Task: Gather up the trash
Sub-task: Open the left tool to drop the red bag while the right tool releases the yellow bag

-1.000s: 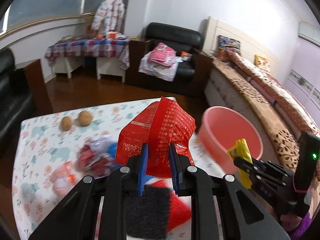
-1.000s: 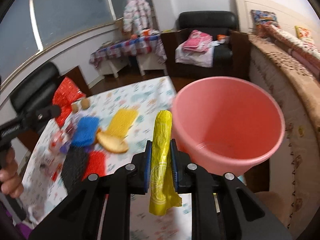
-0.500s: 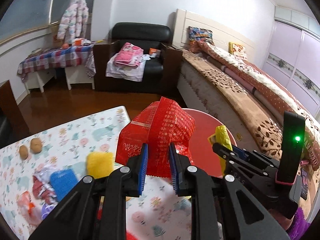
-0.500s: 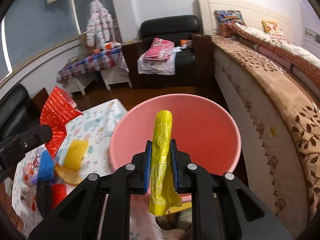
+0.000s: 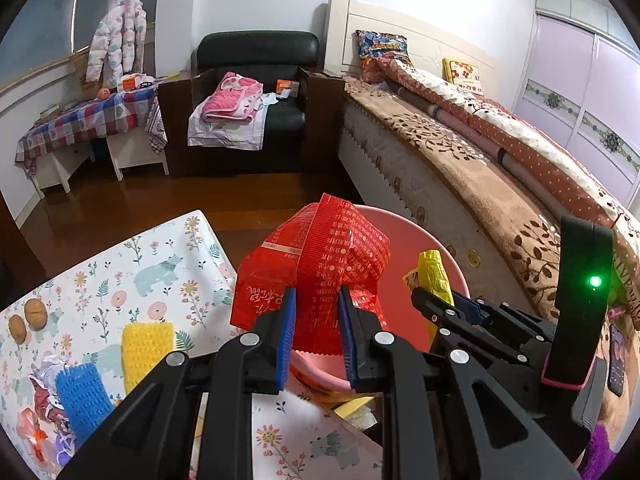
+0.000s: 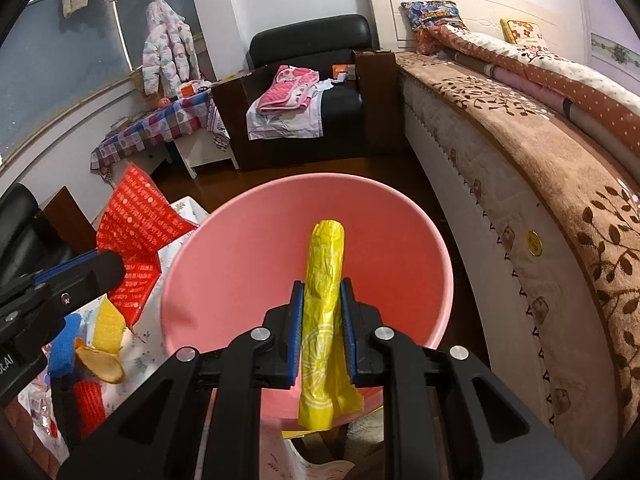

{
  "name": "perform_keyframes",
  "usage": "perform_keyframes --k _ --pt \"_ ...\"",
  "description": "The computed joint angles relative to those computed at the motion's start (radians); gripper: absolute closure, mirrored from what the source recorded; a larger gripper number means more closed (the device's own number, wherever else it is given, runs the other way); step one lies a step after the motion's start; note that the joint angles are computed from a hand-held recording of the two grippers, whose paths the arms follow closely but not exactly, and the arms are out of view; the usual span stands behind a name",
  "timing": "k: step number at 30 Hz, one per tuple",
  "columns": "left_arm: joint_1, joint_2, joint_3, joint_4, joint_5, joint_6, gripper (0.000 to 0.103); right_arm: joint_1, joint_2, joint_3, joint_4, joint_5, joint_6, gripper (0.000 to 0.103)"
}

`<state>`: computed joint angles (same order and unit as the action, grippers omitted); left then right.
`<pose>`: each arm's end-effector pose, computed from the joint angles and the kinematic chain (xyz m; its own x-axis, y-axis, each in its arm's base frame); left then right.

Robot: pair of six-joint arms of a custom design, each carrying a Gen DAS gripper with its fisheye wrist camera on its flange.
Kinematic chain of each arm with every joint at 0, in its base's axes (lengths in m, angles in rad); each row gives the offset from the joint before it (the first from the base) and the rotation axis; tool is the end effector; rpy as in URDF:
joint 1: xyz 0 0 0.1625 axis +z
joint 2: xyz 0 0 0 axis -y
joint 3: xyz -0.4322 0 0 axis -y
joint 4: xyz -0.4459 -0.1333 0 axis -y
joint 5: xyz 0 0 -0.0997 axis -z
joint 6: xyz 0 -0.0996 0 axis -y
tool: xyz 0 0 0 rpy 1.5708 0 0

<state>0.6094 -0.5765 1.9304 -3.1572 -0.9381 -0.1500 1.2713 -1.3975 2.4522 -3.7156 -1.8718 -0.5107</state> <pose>-0.3605 -0.4860 -0.0926 -0.6861 0.4935 -0.5345 0.7033 0.6379 -0.3138 -0.0262 -0.4367 0.2448 -0.7951 0.2490 0.5530 -0.2891 0.6459 -0.7065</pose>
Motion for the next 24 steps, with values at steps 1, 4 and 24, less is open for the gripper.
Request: perform_keyframes --k 1,4,24 --pt "0.002 0.005 -0.005 0.004 0.000 0.002 0.083 -0.004 0.001 -0.003 0.005 0.003 0.002 0.085" --pt "0.007 0.014 -0.015 0.012 0.000 0.006 0.083 -0.011 0.004 -0.010 0.011 0.006 0.005 0.085" --pt "0.026 0.054 -0.045 0.011 0.013 0.015 0.054 -0.039 0.033 -0.032 0.013 0.018 0.033 0.085"
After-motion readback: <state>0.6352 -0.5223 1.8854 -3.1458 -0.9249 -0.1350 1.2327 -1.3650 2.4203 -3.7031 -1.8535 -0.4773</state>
